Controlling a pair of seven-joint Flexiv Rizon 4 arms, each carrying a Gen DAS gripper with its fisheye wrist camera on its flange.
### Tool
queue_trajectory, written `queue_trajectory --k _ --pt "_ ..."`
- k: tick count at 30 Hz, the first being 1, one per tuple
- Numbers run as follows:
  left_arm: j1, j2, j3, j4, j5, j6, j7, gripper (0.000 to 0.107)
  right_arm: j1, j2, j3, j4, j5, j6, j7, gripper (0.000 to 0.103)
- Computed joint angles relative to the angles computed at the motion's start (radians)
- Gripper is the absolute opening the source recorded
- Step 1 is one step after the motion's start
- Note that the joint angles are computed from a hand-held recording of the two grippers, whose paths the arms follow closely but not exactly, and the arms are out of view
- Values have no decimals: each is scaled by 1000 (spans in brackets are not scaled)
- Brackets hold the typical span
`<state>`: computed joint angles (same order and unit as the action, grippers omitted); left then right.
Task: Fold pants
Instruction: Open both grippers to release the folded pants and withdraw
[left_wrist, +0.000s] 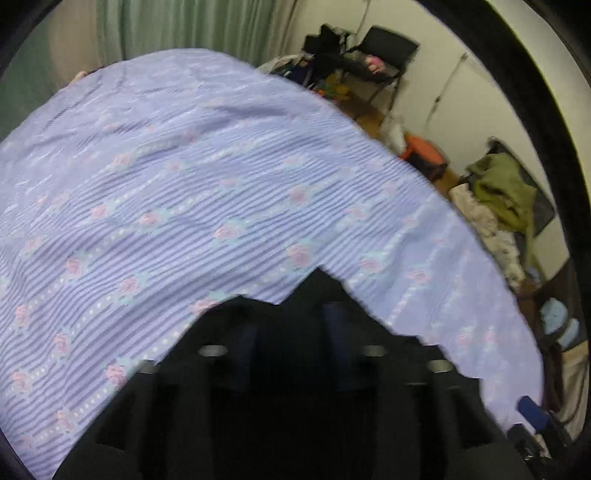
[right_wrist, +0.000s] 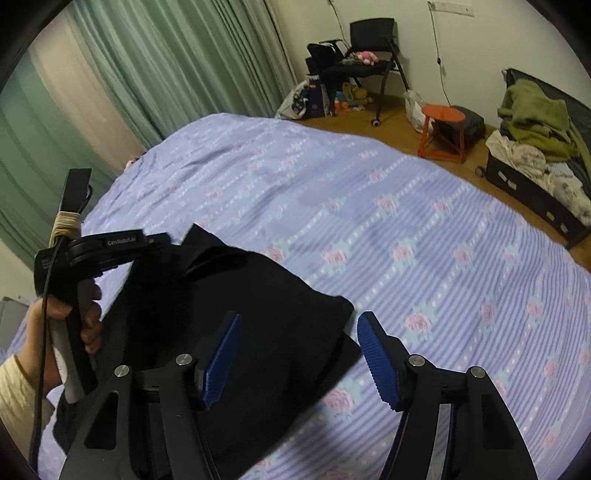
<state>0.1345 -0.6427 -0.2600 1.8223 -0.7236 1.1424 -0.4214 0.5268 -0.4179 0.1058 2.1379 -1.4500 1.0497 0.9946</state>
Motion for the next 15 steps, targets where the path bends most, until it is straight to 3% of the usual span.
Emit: queue_trajectory --k 2,4,7,12,15 --pt "40 36 -70 48 -83 39 80 61 1 8 0 2 -15 -3 7 67" --pt "76 91 -110 95 -169 19 166 62 -1 14 7 6 -18 5 6 67" --pt "110 176 -107 158 -253 -56 283 62 -7 28 16 20 -54 42 30 67" --pt "150 339 -28 308 -359 -155 438 67 -16 23 35 21 -134 129 47 67" --pt "143 421 55 422 -365 -145 512 66 -15 -8 52 -6 -172 194 26 67"
